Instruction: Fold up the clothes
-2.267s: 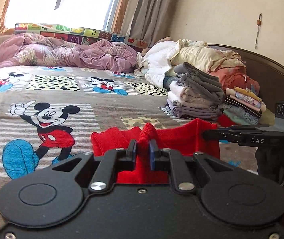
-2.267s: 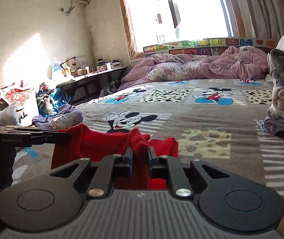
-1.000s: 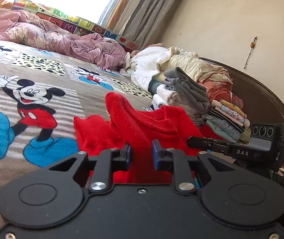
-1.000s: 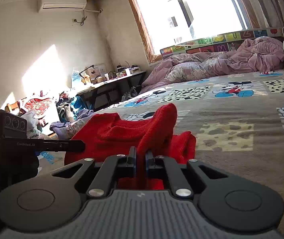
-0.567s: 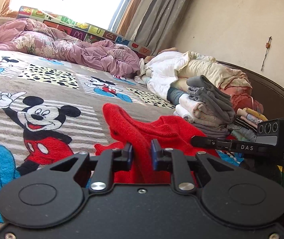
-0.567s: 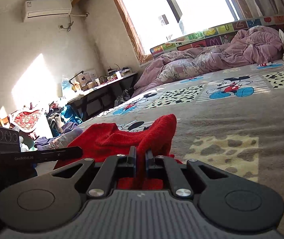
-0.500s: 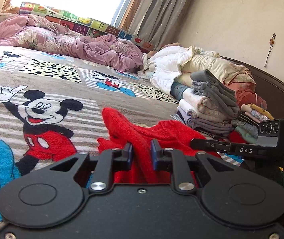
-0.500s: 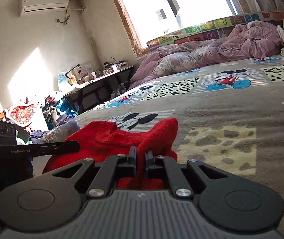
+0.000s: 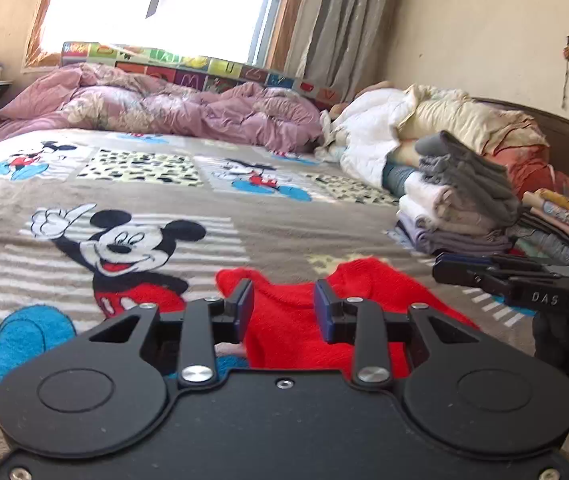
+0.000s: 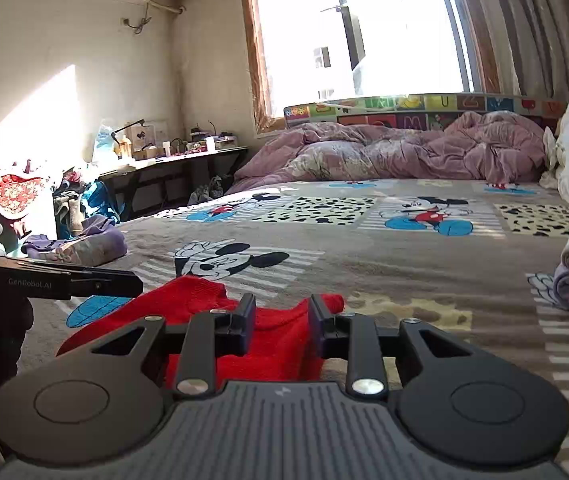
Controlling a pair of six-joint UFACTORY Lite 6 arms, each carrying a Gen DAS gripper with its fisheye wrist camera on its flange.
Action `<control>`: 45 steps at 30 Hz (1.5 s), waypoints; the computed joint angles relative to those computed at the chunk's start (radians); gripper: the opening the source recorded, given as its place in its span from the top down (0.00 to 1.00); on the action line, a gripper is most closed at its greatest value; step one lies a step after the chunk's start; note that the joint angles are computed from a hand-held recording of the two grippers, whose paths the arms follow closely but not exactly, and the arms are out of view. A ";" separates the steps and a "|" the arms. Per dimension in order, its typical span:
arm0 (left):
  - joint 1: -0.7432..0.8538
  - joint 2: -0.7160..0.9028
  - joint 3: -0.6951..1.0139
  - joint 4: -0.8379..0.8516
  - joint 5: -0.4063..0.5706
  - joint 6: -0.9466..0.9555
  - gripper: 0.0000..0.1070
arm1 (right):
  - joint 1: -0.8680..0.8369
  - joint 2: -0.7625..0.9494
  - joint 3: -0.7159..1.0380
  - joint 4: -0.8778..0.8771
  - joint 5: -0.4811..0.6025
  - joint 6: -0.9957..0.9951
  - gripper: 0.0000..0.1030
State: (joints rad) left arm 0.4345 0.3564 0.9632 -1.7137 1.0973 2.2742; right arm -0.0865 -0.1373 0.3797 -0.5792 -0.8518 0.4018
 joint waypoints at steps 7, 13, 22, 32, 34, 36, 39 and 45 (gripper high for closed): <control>-0.100 0.000 -0.064 0.099 -0.172 0.158 0.68 | 0.131 0.048 -0.001 -0.012 0.148 -0.082 0.71; -0.089 0.024 -0.041 0.130 -0.164 0.161 0.67 | 0.163 0.003 -0.045 0.028 0.156 -0.101 0.71; -0.050 -0.047 -0.105 0.262 -0.157 0.185 0.49 | 0.104 -0.030 -0.067 -0.188 0.156 0.078 0.52; -0.089 0.127 0.140 0.051 -0.017 0.056 0.51 | 0.010 0.150 0.180 -0.177 0.053 0.031 0.54; -0.133 0.177 0.199 0.058 -0.110 0.044 0.51 | 0.001 0.265 0.276 -0.192 0.095 0.087 0.54; -0.163 0.231 0.249 0.101 -0.206 -0.011 0.50 | -0.030 0.414 0.359 -0.290 0.110 0.236 0.54; -0.143 0.241 0.256 0.119 -0.190 -0.029 0.50 | -0.102 0.469 0.389 -0.366 0.025 0.352 0.57; -0.087 0.188 0.208 0.165 -0.077 0.010 0.51 | -0.049 0.395 0.333 -0.252 0.072 0.256 0.60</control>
State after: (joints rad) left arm 0.3476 0.5440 1.1710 -1.5489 1.0199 2.2844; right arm -0.1353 0.2579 0.7124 -0.8314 -0.7800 0.6581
